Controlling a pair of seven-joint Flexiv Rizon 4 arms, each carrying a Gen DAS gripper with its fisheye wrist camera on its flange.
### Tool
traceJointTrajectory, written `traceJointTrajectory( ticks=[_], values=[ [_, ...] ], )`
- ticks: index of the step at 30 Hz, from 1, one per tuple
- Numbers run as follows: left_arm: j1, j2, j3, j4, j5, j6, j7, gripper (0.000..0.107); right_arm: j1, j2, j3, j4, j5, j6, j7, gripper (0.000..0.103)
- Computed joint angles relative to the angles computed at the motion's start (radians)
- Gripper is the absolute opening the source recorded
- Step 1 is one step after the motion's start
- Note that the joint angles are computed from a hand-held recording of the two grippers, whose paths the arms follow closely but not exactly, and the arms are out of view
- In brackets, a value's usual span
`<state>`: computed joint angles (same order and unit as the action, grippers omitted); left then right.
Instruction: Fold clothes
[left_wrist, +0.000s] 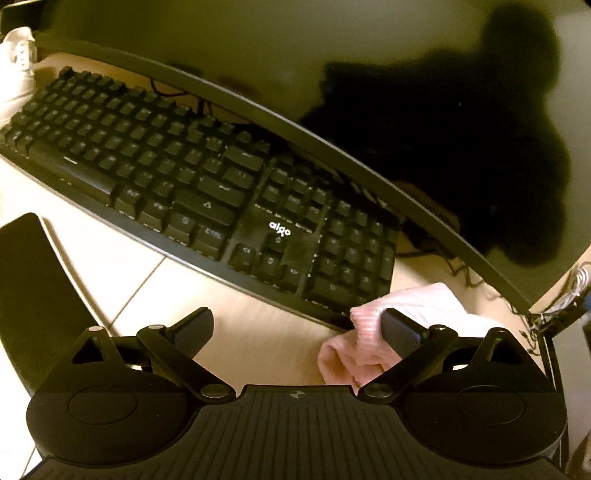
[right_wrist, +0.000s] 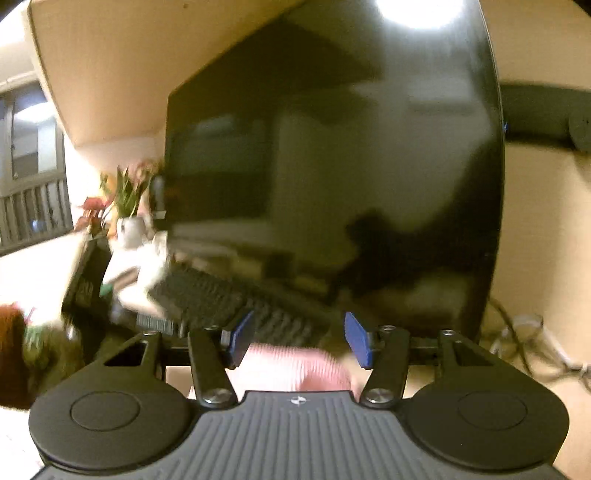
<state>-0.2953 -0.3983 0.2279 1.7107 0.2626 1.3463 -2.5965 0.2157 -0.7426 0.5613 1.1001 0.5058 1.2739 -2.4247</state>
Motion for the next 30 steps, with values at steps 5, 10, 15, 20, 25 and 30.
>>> traceJointTrajectory(
  ticks=[5,10,15,20,25,30],
  values=[
    [-0.028,0.028,0.029,0.020,0.038,0.021,-0.063,0.100,-0.080,0.064,-0.015,0.059,0.016,-0.410,0.083,0.046],
    [-0.031,0.053,0.027,0.047,0.050,0.047,-0.119,0.100,0.032,0.053,-0.113,0.098,0.032,-0.291,0.133,0.064],
    [-0.057,0.091,0.061,0.072,0.105,0.052,-0.219,0.101,0.119,-0.024,-0.101,0.061,-0.028,-0.113,-0.014,0.089],
    [-0.041,0.129,0.051,0.098,0.162,0.058,-0.282,0.101,0.151,-0.035,-0.112,0.045,-0.136,-0.040,0.014,0.039],
    [0.051,0.118,-0.039,0.127,0.100,0.170,-0.201,0.101,0.053,-0.023,-0.061,-0.104,-0.051,-0.235,0.192,0.006],
    [0.260,0.031,-0.311,0.123,-0.106,0.298,0.062,0.096,0.044,-0.066,-0.077,-0.259,0.061,-0.403,0.343,0.002]
  ],
)
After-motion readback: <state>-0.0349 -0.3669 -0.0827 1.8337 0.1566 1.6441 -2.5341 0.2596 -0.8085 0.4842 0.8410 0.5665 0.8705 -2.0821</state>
